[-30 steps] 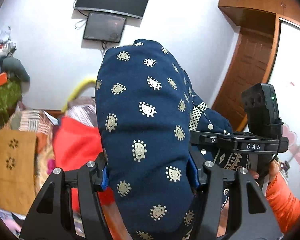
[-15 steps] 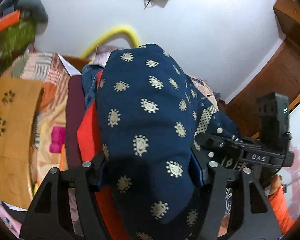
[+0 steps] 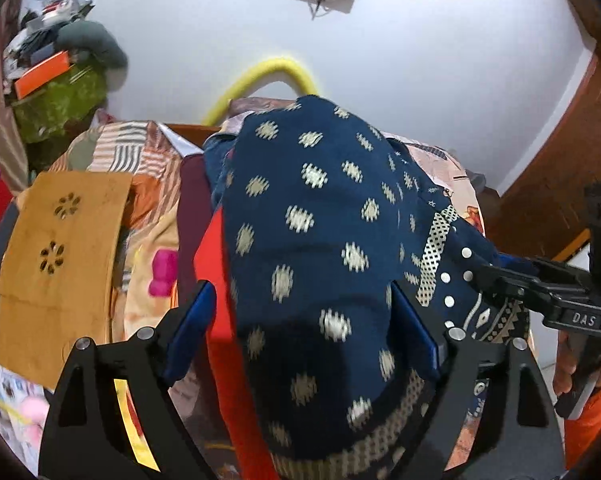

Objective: Fold large clothes

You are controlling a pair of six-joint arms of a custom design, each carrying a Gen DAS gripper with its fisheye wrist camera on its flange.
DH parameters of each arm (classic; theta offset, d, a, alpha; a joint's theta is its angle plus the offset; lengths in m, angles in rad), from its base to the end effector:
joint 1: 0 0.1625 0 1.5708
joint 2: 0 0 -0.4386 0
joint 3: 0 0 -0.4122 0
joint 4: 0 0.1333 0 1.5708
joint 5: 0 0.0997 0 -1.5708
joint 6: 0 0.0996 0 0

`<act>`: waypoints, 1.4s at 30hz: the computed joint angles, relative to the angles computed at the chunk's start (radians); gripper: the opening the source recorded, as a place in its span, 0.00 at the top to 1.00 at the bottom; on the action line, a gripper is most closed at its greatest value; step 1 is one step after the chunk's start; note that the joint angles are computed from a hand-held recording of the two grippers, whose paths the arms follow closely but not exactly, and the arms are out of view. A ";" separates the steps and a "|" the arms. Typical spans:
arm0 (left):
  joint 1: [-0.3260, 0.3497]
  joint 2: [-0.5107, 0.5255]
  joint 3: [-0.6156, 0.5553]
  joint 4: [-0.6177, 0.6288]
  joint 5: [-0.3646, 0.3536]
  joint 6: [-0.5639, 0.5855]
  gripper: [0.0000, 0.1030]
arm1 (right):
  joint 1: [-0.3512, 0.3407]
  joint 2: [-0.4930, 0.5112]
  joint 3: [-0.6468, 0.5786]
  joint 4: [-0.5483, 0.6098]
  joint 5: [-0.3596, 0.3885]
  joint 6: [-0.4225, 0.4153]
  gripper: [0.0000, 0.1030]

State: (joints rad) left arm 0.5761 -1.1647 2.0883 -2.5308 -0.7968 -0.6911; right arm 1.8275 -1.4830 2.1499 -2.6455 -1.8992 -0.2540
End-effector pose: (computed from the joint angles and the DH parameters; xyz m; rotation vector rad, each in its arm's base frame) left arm -0.3289 -0.4556 0.1690 0.3649 2.5097 -0.8023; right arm 0.2226 -0.4495 0.2974 0.6057 -2.6949 0.5714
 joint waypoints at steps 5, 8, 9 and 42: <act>-0.095 -0.064 0.093 0.004 0.092 -0.098 0.16 | -0.019 -0.073 0.054 0.009 0.039 -0.006 0.47; -0.135 -0.085 0.140 -0.009 0.086 -0.106 0.15 | -0.023 -0.089 0.092 -0.041 0.045 -0.034 0.47; -0.141 -0.086 0.143 0.011 0.077 -0.130 0.15 | -0.023 -0.090 0.102 -0.054 0.042 -0.040 0.47; -0.851 -0.167 0.147 0.894 0.442 -1.002 0.15 | 0.391 -0.568 0.414 -0.456 -0.030 -0.178 0.47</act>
